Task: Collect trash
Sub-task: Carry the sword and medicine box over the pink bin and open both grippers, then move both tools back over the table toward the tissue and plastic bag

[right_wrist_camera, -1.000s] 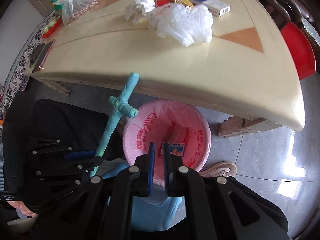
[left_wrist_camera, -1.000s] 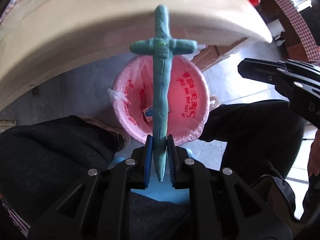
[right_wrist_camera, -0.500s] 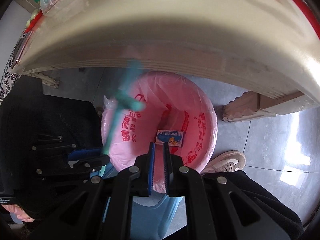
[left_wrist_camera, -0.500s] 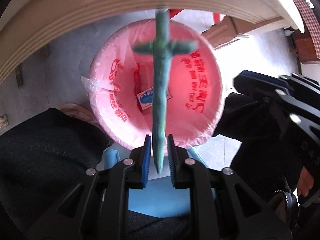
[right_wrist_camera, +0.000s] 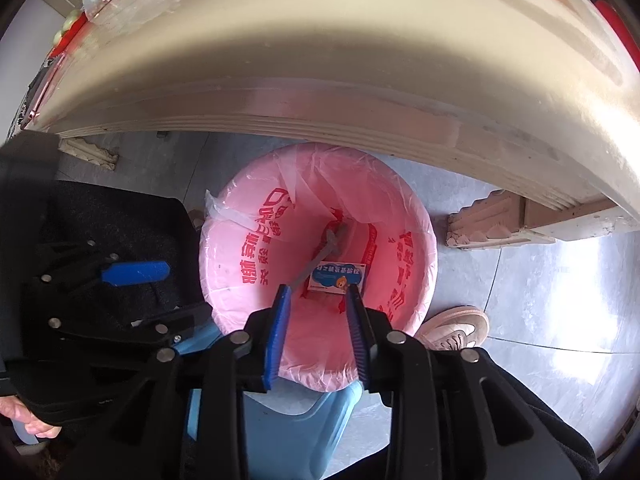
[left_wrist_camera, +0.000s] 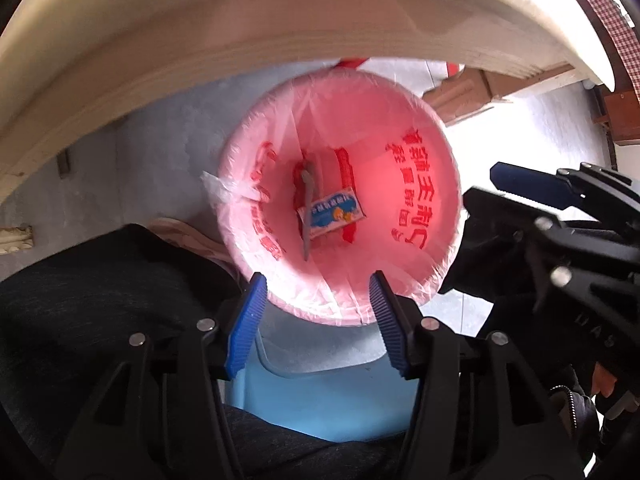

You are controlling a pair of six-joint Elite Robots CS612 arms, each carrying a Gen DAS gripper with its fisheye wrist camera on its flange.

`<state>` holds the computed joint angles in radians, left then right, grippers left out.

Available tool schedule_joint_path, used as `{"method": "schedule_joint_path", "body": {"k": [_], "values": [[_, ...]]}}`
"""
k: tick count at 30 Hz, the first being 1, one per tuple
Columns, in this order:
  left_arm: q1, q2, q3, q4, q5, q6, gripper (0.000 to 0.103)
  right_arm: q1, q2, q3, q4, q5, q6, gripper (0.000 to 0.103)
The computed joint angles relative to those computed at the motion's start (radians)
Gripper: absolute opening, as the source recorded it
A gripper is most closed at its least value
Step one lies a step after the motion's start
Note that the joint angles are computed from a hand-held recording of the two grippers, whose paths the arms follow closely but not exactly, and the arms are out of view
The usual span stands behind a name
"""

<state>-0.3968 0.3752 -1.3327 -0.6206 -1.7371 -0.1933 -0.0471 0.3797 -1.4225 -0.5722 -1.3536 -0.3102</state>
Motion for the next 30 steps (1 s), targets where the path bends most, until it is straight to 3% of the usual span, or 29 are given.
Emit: {"method": "schedule_joint_path", "body": {"k": [10, 13, 19, 22, 23, 25, 28, 30], "values": [[-0.022, -0.026, -0.073, -0.077, 0.162, -0.007, 0.055, 0.002, -0.028, -0.029, -0.029, 0.021, -0.017, 0.036], [-0.023, -0.041, -0.078, -0.095, 0.171, 0.002, 0.061, -0.003, -0.046, -0.030, -0.045, 0.040, -0.014, 0.036], [-0.007, -0.093, -0.048, -0.126, 0.161, 0.008, 0.061, -0.023, -0.103, -0.001, -0.088, 0.100, -0.009, 0.036], [0.001, -0.133, -0.012, -0.164, 0.196, 0.010, 0.061, -0.037, -0.139, 0.033, -0.124, 0.139, 0.002, 0.036], [0.007, -0.153, 0.011, -0.181, 0.204, 0.013, 0.061, -0.041, -0.154, 0.050, -0.142, 0.148, 0.005, 0.038], [0.020, -0.190, 0.053, -0.203, 0.192, 0.015, 0.061, -0.046, -0.180, 0.079, -0.181, 0.158, 0.008, 0.058], [0.031, -0.236, 0.114, -0.251, 0.205, 0.023, 0.061, -0.050, -0.215, 0.119, -0.251, 0.153, 0.000, 0.061], [0.026, -0.261, 0.144, -0.285, 0.259, 0.038, 0.062, -0.054, -0.240, 0.155, -0.284, 0.165, -0.009, 0.062]]}}
